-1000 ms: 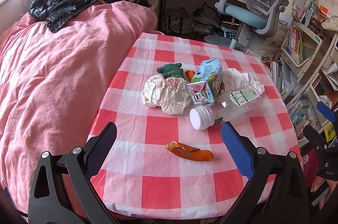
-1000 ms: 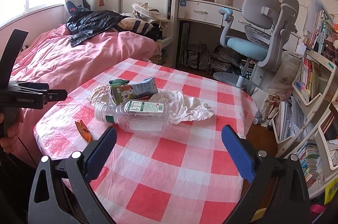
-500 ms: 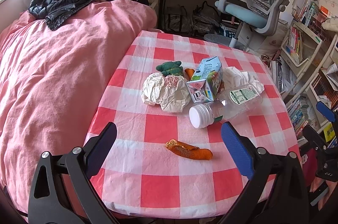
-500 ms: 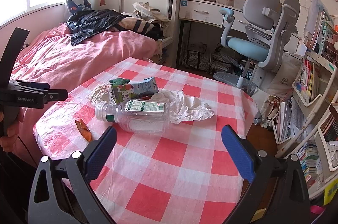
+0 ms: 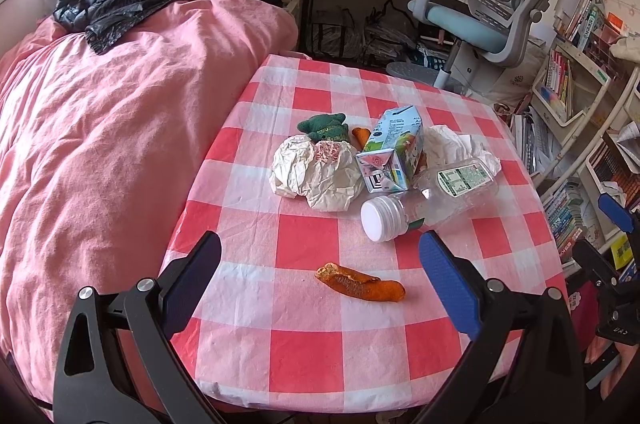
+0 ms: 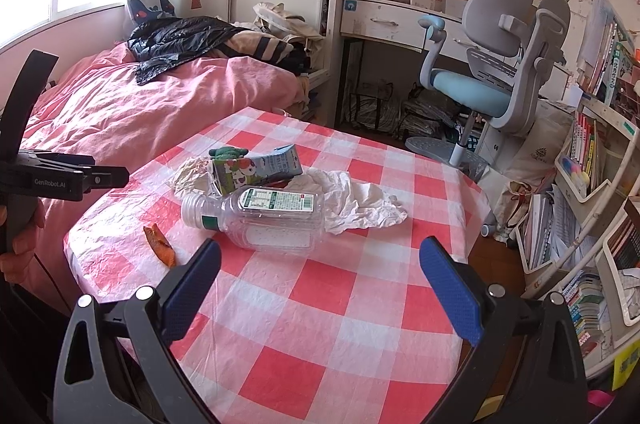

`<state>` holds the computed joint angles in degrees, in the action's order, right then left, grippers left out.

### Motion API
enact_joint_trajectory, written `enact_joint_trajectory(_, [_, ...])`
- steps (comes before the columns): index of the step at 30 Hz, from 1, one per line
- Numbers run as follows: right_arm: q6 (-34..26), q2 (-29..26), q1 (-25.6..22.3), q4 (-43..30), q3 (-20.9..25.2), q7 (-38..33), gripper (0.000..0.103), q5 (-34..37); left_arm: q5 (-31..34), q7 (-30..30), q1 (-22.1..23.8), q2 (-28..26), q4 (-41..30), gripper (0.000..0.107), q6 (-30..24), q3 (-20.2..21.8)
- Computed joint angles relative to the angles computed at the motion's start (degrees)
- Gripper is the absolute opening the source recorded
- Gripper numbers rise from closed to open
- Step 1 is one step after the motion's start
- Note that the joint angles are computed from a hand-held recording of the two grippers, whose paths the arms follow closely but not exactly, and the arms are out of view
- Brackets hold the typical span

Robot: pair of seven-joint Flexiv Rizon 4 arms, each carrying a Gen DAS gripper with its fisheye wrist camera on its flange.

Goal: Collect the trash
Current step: 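Return the left gripper to the table above the orange scrap, then grasp the orange scrap with the left gripper while the right gripper grasps the clear bottle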

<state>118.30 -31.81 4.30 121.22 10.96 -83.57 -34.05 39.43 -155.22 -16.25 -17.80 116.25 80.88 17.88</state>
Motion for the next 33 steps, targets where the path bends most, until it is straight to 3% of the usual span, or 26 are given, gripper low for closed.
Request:
enact_joint_trajectory(3, [0.0,0.0,-0.6,-0.1,0.4,0.0,0.095,-0.7,-2.5,0.9,2.9,0.9,2.6,0.095,2.4,-0.3])
enact_joint_trajectory(8, [1.1,-0.5,-2.6,0.0,1.3,0.7,0.095,-3.4,-12.0,4.6,8.3,1.4,8.9,0.095,8.4,-1.7])
enact_joint_trajectory(12, [2.2,-1.0,-3.9,-0.2,1.5,1.4,0.095,-6.0,-18.4,12.8,11.4,-0.4,9.8,0.090,9.1,-7.4])
enact_joint_trajectory(15, [2.9,-1.4,-5.2,-0.3,1.6,2.5,0.095,-8.4,-20.1,16.9,8.3,-3.1,6.7,0.084,4.5,-8.1])
enact_joint_trajectory(19, [4.2,-1.8,-6.3,-0.6,1.5,4.3,0.095,-11.1,-25.8,21.4,7.6,-7.1,4.1,0.076,1.1,-10.3])
enact_joint_trajectory(21, [4.8,-2.1,-6.9,-0.9,1.3,5.4,0.095,-12.6,-30.7,22.8,9.5,-8.7,4.7,0.075,2.3,-13.0])
enact_joint_trajectory(25, [5.5,-2.7,-7.8,-1.3,1.0,7.8,0.095,-16.0,-32.9,20.3,4.3,-10.9,2.9,0.074,2.8,-7.5])
enact_joint_trajectory(28, [6.2,-2.8,-7.4,-1.4,0.1,7.9,0.095,-18.2,-32.8,22.2,1.3,-12.1,1.3,0.062,2.1,-4.1])
enact_joint_trajectory(29, [6.5,-3.3,-8.0,-1.8,0.4,8.6,0.095,-20.5,-32.4,25.1,2.1,-12.3,0.9,0.047,2.2,-4.9])
enact_joint_trajectory(32, [5.3,-5.5,-9.7,-5.5,0.1,12.5,0.095,-32.0,-33.1,36.2,6.9,-11.8,1.5,0.024,2.9,-10.3])
enact_joint_trajectory(33, [4.3,-5.9,-9.2,-7.0,-0.6,13.5,0.095,-35.1,-34.2,39.1,9.0,-11.5,2.4,0.021,3.7,-12.5])
